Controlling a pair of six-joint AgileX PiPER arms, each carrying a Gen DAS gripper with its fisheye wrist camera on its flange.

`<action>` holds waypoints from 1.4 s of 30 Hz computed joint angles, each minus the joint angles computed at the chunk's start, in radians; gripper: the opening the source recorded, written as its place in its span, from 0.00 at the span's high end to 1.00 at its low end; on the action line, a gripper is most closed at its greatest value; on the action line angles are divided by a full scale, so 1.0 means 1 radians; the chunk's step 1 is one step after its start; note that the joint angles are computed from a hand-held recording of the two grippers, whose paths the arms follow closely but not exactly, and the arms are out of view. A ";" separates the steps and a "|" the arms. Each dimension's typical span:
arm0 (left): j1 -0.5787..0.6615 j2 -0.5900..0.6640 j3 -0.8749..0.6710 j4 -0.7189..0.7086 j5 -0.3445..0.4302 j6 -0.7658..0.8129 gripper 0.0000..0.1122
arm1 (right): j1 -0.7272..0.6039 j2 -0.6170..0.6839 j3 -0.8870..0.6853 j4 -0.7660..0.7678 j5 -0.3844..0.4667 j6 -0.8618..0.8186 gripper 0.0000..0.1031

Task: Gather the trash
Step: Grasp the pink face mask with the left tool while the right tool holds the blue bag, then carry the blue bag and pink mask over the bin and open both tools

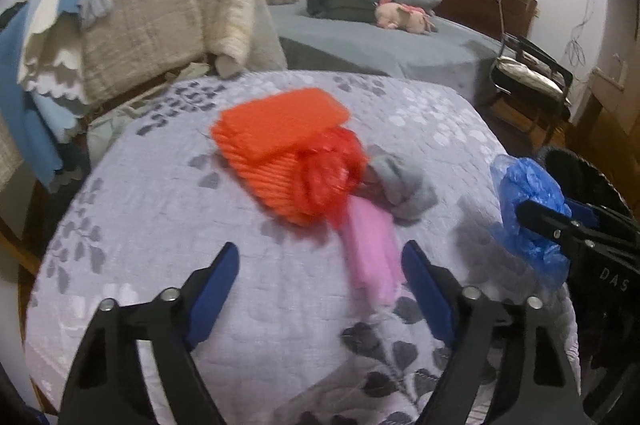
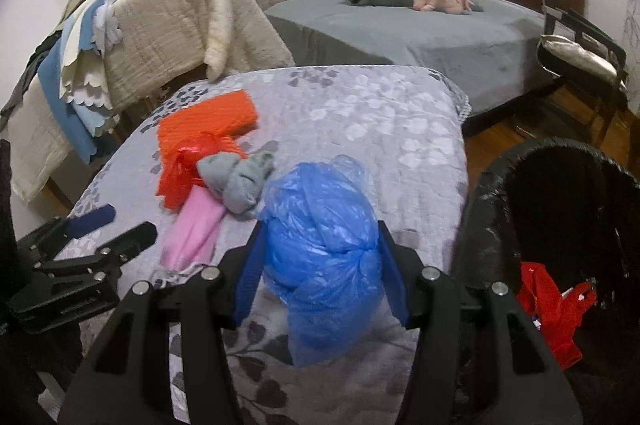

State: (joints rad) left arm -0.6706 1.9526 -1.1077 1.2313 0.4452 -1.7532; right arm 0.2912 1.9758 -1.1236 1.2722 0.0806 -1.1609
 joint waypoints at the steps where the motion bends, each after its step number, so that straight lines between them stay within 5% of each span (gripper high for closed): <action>1: 0.002 0.013 -0.009 -0.006 -0.015 0.003 0.32 | -0.005 0.001 0.002 0.040 0.004 -0.042 0.50; 7: 0.009 0.107 -0.086 -0.117 -0.063 0.093 0.45 | -0.023 0.005 0.011 0.142 0.013 -0.162 0.50; 14: -0.012 0.159 -0.154 -0.194 -0.032 0.178 0.85 | -0.046 0.013 0.012 0.168 0.028 -0.184 0.50; 17: -0.020 0.136 -0.138 -0.162 -0.024 0.147 0.91 | -0.045 0.005 0.017 0.198 0.028 -0.213 0.50; 32: -0.129 -0.033 -0.080 -0.159 0.046 0.159 0.93 | -0.065 -0.151 0.112 0.149 0.038 -0.162 0.50; 42: -0.177 -0.060 -0.167 -0.177 0.091 0.211 0.93 | -0.116 -0.316 0.183 -0.253 0.040 0.225 0.50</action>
State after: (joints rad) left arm -0.8474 1.8927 -1.2752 1.0545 0.5358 -1.5420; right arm 0.1750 1.6599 -0.9403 1.0196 0.1208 -0.9358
